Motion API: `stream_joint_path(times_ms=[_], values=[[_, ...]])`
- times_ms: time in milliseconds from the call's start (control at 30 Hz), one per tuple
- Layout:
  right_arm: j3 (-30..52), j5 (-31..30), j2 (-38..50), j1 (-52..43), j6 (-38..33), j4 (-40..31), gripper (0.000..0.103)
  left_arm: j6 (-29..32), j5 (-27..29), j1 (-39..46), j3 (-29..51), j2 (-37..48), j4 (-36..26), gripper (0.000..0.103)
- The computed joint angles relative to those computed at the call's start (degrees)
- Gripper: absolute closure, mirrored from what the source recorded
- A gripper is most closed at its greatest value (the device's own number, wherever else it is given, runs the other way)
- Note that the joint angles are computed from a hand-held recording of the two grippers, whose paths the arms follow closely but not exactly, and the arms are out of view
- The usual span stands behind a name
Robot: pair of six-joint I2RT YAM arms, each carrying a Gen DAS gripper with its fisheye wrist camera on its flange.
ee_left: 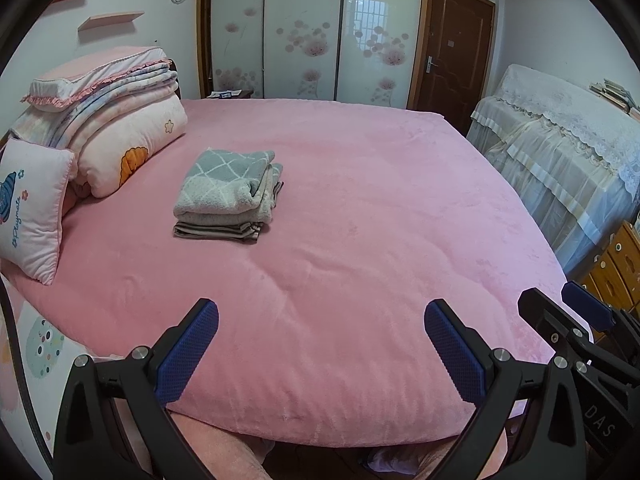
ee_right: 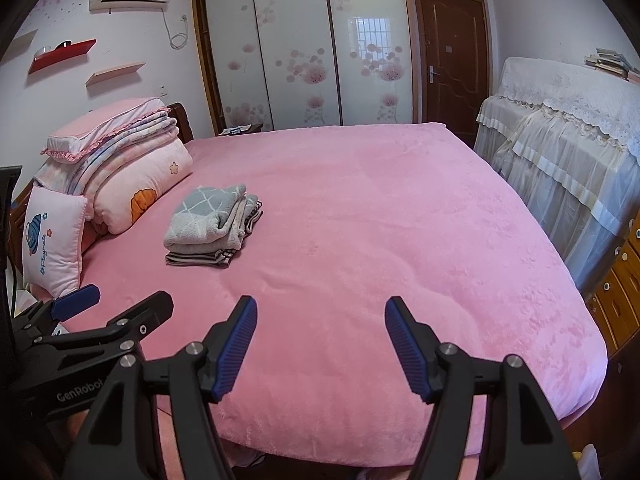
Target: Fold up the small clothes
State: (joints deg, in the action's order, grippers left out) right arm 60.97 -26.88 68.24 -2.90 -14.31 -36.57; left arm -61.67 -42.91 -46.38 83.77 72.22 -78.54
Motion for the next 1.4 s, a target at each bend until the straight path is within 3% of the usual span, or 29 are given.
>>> stream_joint_path(times_ms=[1400], values=[[0.5, -0.8, -0.1, -1.4, -0.3, -0.8, 0.036, 3.3, 2.7, 1.8, -0.8, -0.4, 1.8, 0.001]])
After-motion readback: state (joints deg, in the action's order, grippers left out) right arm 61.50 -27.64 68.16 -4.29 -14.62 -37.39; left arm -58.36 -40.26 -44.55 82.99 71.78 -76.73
